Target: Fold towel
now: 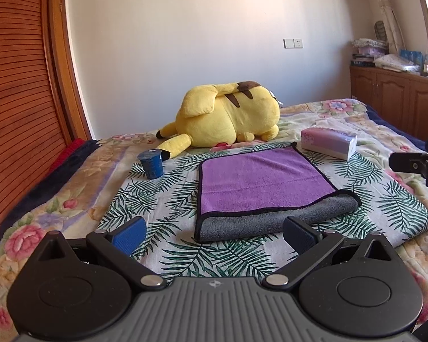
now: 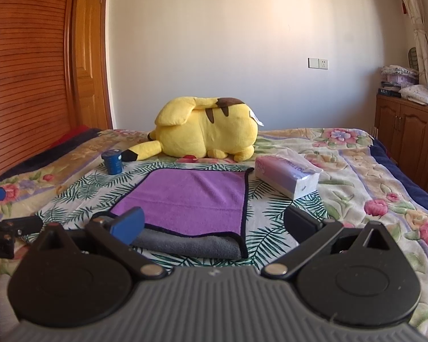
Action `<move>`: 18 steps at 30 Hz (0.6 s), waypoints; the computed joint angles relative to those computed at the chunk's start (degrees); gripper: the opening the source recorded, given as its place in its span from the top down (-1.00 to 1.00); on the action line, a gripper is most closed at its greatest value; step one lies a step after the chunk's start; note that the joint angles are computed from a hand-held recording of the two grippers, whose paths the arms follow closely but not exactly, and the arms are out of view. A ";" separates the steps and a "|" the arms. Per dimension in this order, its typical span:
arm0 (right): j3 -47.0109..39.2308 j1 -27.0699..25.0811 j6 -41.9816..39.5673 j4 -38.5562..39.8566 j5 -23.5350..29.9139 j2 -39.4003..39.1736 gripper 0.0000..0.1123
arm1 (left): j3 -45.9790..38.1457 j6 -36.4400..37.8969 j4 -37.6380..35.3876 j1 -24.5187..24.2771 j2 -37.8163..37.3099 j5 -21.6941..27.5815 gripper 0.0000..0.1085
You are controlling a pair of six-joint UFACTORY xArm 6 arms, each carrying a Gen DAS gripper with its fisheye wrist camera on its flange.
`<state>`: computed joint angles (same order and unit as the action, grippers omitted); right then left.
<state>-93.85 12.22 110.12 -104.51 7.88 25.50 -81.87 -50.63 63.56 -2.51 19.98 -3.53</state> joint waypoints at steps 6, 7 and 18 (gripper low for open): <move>-2.41 -0.68 -8.32 7.53 -0.91 2.78 -0.83 | -0.35 15.22 -15.17 -1.42 1.75 1.42 -0.60; -2.80 -0.78 -9.96 9.07 -1.10 3.25 -0.83 | -0.42 18.44 -18.59 -1.73 2.09 1.58 -0.60; -7.15 -1.52 -29.84 26.76 -2.21 8.31 -0.83 | -3.78 55.40 -57.16 -5.90 6.12 5.13 -0.60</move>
<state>-101.01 10.70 80.29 -77.75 5.67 33.80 -85.65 4.77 6.40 -8.42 26.10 1.59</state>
